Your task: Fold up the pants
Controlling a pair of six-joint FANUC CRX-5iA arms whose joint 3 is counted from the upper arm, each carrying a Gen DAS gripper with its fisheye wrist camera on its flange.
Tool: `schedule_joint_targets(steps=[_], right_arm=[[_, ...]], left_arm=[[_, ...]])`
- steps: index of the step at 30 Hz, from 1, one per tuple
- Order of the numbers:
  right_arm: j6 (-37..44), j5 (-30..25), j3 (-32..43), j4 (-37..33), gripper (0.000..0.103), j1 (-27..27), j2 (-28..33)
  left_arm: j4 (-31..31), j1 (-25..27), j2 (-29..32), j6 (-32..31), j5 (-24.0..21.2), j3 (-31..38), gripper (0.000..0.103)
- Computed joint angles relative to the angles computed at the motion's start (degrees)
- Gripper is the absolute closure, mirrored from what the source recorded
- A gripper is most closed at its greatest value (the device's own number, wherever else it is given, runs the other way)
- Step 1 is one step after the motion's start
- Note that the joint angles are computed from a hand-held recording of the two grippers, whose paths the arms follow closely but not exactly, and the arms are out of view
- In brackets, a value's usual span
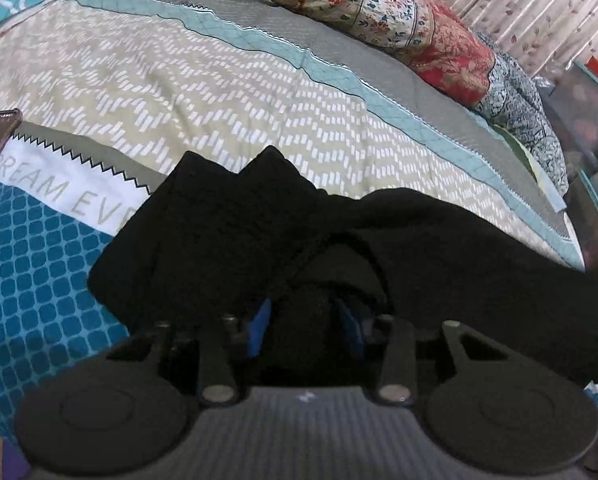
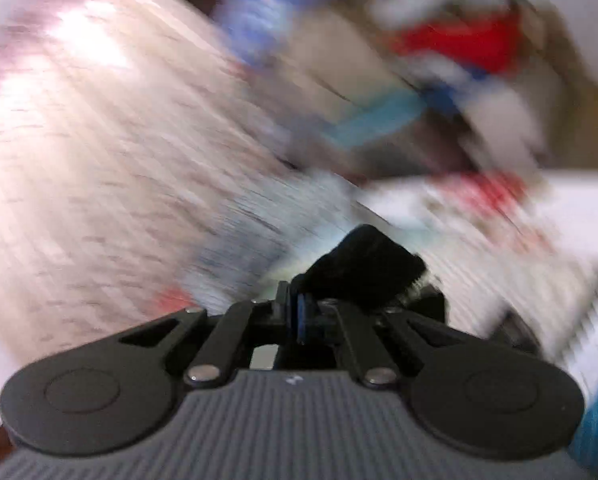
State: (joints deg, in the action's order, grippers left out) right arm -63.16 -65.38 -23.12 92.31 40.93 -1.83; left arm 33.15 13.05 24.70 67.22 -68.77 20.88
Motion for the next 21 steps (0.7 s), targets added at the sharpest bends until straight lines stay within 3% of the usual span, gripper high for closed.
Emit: schedule_joint_targets(steps=[2,3,7,9,11,13,15,18,21], right_arm=[[-1.98,-1.08,-3.38,1.15,0.098,1.40,-1.76],[-3.41,-3.02,-4.70,-2.35,0.098,3.29,-2.20],[-7.64,-8.96,-4.25,-26.91,0.097,10.29,-1.07],[-8.25,-9.35,-3.99,-34.37,0.097,11.82,-0.08],[-14.97,-10.74,-5.49,-32.09,0.095,13.22,0.49],[-19.40,-13.20,-5.71,-29.88,0.087,14.00,1.05],[-21.42,-14.78,-5.68,-28.62,0.059,14.33,1.29],[-21.07,-15.02,-5.75,-25.96,0.049,13.18,1.44],[-16.37,-12.37,-3.30,-29.17,0.041,9.71,2.24]], left_arm=[[-0.63,-0.24,-0.38,-0.06,0.53,-0.32,0.065],[-0.79,-0.28,-0.59,-0.19,0.71,-0.56,0.065],[-0.92,-0.46,-0.49,-0.20,0.65,-0.37,0.065],[-1.13,-0.51,-0.14,-0.02,0.05,0.33,0.065],[-1.07,-0.38,0.05,-0.07,-0.75,0.89,0.065],[-0.45,-0.08,-0.17,-0.27,-1.25,0.78,0.065],[0.72,0.35,-1.15,-1.06,-0.92,-0.56,0.063],[3.06,1.35,-2.77,-3.08,-0.27,-2.95,0.059],[2.58,1.72,-2.81,-3.55,-1.21,-2.98,0.059]])
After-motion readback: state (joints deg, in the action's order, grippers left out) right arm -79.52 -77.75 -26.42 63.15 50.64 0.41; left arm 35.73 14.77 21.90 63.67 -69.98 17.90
